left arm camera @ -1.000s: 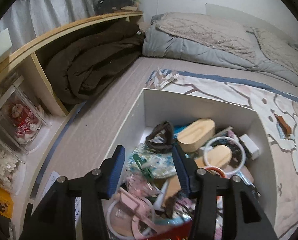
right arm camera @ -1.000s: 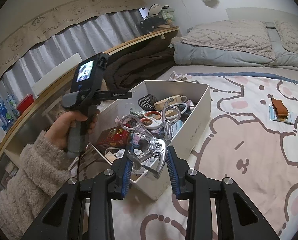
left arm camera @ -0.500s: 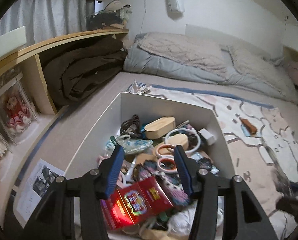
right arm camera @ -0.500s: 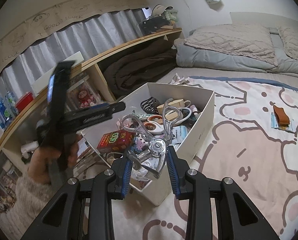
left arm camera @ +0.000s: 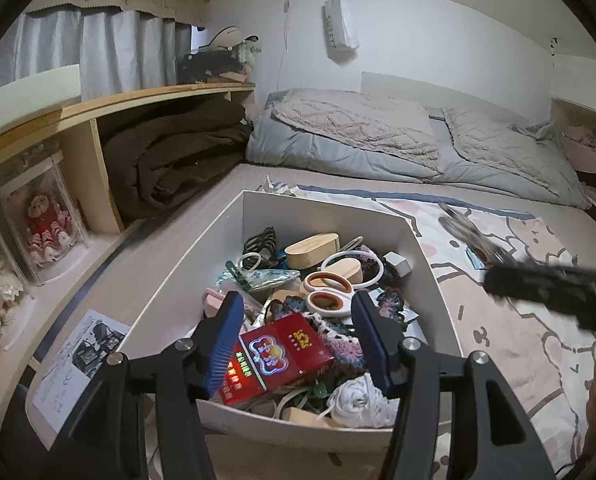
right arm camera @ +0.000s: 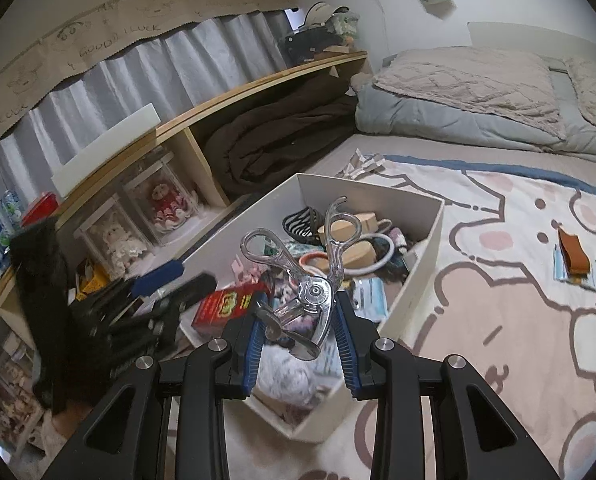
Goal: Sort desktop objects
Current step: 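Lower the metal clamp into the white box and open the right gripper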
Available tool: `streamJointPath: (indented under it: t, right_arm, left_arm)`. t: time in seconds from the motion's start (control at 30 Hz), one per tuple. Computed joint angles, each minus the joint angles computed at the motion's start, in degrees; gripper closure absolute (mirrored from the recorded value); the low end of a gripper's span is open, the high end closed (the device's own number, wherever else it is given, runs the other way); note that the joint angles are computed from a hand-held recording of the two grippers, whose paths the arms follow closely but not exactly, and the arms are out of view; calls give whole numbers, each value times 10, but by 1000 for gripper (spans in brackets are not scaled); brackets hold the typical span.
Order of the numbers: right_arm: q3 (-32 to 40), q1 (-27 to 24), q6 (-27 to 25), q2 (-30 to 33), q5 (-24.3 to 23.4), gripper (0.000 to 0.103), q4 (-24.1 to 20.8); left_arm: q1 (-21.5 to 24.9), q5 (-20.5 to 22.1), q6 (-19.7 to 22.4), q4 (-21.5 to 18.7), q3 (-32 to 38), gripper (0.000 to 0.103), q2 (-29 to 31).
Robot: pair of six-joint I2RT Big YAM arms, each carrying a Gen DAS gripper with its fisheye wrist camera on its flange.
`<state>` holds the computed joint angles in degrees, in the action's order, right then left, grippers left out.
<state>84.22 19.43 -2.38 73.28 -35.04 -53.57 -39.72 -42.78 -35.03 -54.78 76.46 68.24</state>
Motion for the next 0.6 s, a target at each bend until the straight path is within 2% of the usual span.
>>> streamJointPath:
  t: [0.23,0.4,0.6]
  right_arm:
    - [89,44,1,72,30,69,-53]
    - [136,82,-15,114,87,69,-81]
    - [179,124,-58,153,152,69,-96]
  left_arm:
    - [-4,6,-6,13,-36,44,-32]
    - [-7,-2,-12,7,-59,44,-53]
    - [-10,-5,-14,15,-89,44,-84]
